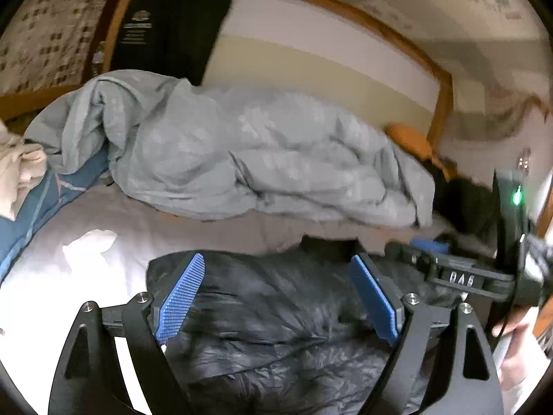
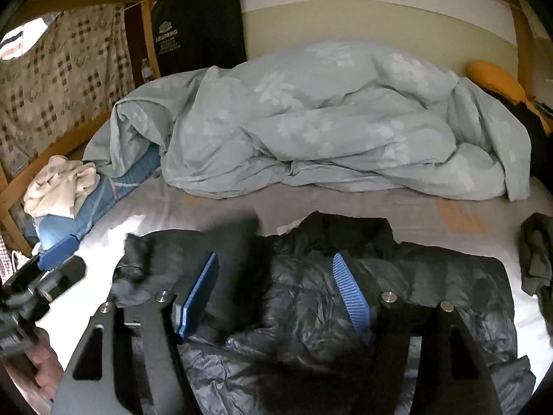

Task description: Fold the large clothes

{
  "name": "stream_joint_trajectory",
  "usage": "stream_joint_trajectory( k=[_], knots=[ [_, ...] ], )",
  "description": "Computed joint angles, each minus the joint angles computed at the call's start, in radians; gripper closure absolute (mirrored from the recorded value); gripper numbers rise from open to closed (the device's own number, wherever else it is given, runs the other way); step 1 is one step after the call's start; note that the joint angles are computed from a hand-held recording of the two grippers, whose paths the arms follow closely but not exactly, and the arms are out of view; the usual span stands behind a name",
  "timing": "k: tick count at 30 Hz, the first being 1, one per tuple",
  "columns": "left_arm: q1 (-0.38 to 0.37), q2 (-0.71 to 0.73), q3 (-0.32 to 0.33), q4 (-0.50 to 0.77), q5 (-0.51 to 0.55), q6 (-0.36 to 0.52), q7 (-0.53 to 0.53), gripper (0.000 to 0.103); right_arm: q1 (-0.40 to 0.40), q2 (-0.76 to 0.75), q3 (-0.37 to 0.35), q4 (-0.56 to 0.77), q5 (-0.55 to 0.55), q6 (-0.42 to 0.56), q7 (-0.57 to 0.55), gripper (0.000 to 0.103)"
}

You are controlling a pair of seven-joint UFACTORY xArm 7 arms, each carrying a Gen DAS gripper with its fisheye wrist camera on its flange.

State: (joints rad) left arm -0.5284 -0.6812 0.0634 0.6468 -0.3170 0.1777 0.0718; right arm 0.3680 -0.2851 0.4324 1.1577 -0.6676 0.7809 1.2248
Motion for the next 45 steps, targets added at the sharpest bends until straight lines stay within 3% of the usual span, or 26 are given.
stream_joint_trajectory(
  k=[4, 10, 12, 13, 17, 20, 21, 22, 23, 27, 31, 34, 38, 45],
  knots=[
    [0.041, -0.016, 0.02, 0.011, -0.011, 0.004, -0.033, 0.017, -0.003, 0.002, 0.001, 0.004, -0.002, -0.024, -0.001, 0.033],
    [0.24, 0.011, -0.059, 0.036, 0.073, 0.058, -0.143, 0.017, 0.075, 0.16, -0.006, 0.106, 0.031, -0.047, -0.123, 0.033],
    [0.362, 0.034, -0.138, 0.074, 0.153, 0.164, -0.227, 0.018, 0.111, 0.219, -0.012, 0.147, 0.017, -0.043, -0.146, 0.033],
    [0.382, 0.043, -0.151, 0.08, 0.172, 0.185, -0.243, 0.018, 0.132, 0.262, -0.015, 0.178, 0.02, -0.046, -0.173, 0.033],
    [0.351, 0.057, -0.114, 0.074, 0.17, 0.186, -0.253, 0.018, 0.169, 0.388, -0.026, 0.258, 0.115, -0.095, -0.302, 0.033],
    [0.367, 0.057, -0.128, 0.07, 0.203, 0.171, -0.257, 0.018, 0.242, 0.462, -0.083, 0.321, 0.087, -0.032, -0.266, 0.034],
    [0.372, 0.06, -0.134, 0.072, 0.213, 0.17, -0.261, 0.018, 0.262, 0.475, -0.098, 0.336, 0.066, -0.011, -0.257, 0.047],
    [0.371, 0.06, -0.135, 0.073, 0.218, 0.175, -0.263, 0.018, 0.291, 0.491, -0.117, 0.361, 0.017, 0.045, -0.244, 0.073],
    [0.367, 0.065, -0.135, 0.075, 0.22, 0.18, -0.265, 0.018, 0.312, 0.491, -0.136, 0.366, -0.012, 0.078, -0.23, 0.089],
    [0.379, 0.08, -0.151, 0.085, 0.24, 0.21, -0.287, 0.018, 0.36, 0.379, -0.204, 0.27, -0.168, 0.156, -0.009, 0.089],
    [0.374, 0.09, -0.151, 0.089, 0.248, 0.233, -0.304, 0.018, 0.304, 0.186, -0.176, 0.117, -0.199, 0.225, 0.074, 0.09],
    [0.39, 0.095, -0.171, 0.092, 0.278, 0.246, -0.319, 0.018, 0.258, 0.046, -0.155, 0.01, -0.198, 0.29, 0.083, 0.09],
    [0.455, 0.092, -0.246, 0.091, 0.388, 0.248, -0.374, 0.018, 0.2, -0.045, -0.124, -0.072, -0.18, 0.397, 0.018, 0.09],
    [0.424, 0.108, -0.249, 0.085, 0.428, 0.249, -0.374, 0.018, 0.107, -0.25, -0.144, -0.267, -0.071, 0.379, 0.034, 0.09]
  ],
)
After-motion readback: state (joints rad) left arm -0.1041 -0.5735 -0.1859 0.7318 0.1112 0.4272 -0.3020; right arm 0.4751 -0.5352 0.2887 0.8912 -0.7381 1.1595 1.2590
